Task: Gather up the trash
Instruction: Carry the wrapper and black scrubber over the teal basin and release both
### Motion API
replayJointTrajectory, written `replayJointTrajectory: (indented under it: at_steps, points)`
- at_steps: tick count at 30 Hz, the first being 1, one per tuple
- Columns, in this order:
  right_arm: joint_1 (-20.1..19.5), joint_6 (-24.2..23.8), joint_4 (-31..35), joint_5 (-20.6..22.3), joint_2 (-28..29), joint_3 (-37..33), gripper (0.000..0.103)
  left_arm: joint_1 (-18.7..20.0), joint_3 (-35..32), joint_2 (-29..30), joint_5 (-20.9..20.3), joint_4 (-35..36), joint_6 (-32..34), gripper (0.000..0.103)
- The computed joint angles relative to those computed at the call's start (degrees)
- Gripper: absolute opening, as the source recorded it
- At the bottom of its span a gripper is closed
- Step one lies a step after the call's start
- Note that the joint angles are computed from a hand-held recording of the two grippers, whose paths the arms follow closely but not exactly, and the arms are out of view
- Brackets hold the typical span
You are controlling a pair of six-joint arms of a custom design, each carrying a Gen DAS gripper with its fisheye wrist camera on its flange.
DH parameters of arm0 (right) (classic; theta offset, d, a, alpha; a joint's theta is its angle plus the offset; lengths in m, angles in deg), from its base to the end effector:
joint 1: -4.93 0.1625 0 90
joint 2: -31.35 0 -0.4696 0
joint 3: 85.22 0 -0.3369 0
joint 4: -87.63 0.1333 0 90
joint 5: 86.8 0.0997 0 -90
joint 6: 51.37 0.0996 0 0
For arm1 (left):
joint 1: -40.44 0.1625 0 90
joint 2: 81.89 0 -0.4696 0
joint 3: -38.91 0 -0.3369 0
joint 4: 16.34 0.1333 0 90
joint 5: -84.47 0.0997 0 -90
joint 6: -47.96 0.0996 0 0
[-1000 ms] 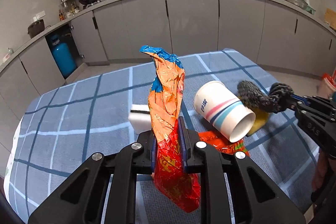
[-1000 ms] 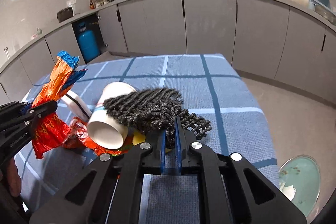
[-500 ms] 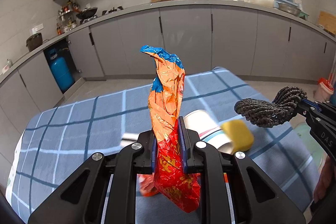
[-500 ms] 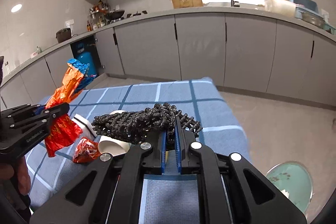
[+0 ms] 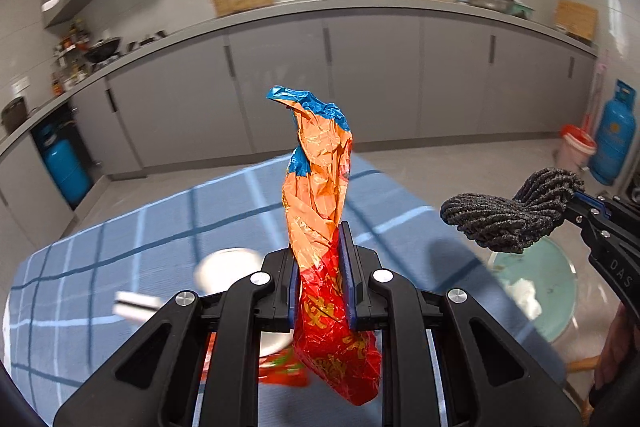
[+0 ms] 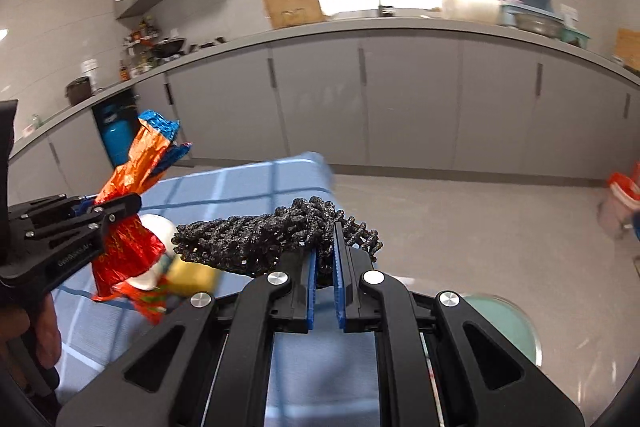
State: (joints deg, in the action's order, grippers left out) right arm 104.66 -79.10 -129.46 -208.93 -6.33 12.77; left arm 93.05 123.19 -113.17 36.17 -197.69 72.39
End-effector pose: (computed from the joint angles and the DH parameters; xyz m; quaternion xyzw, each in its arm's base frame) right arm 0.1899 -0.6323 0.2152 0.1134 -0.8088 0.4862 0.3109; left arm -0.2838 -0.6999 0.1408 0.3531 0.8174 -0.3429 0.2994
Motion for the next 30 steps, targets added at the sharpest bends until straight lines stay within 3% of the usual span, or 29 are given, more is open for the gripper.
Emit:
replayJointTrajectory:
  at_steps: [13,27,28,29,30]
  points:
    - [-7.7,1.6,-8.4,-2.8,-6.3,10.8,0.009,-3.4,-3.4,6.4,-7.6,7.5,-2.2,0.018]
    - [-15.2,4.0,-7.3,-3.2,-6.8,13.5,0.013,-4.9,-7.1,12.7,-12.8,12.7,-2.1,0.021]
    - [-15.8,4.3,-7.2,-3.8,-6.5,13.4,0.023,-5.0,-7.5,13.2,-12.6,13.2,-2.2,0.029]
    - [-16.2,4.8,-6.9,-3.8,-6.5,13.6,0.045,-5.0,-7.8,13.7,-12.6,13.8,-2.4,0.033]
    - [-16.9,5.7,-6.9,-3.5,-6.5,14.1,0.052,-5.0,-8.1,14.0,-12.8,14.4,-2.4,0.041]
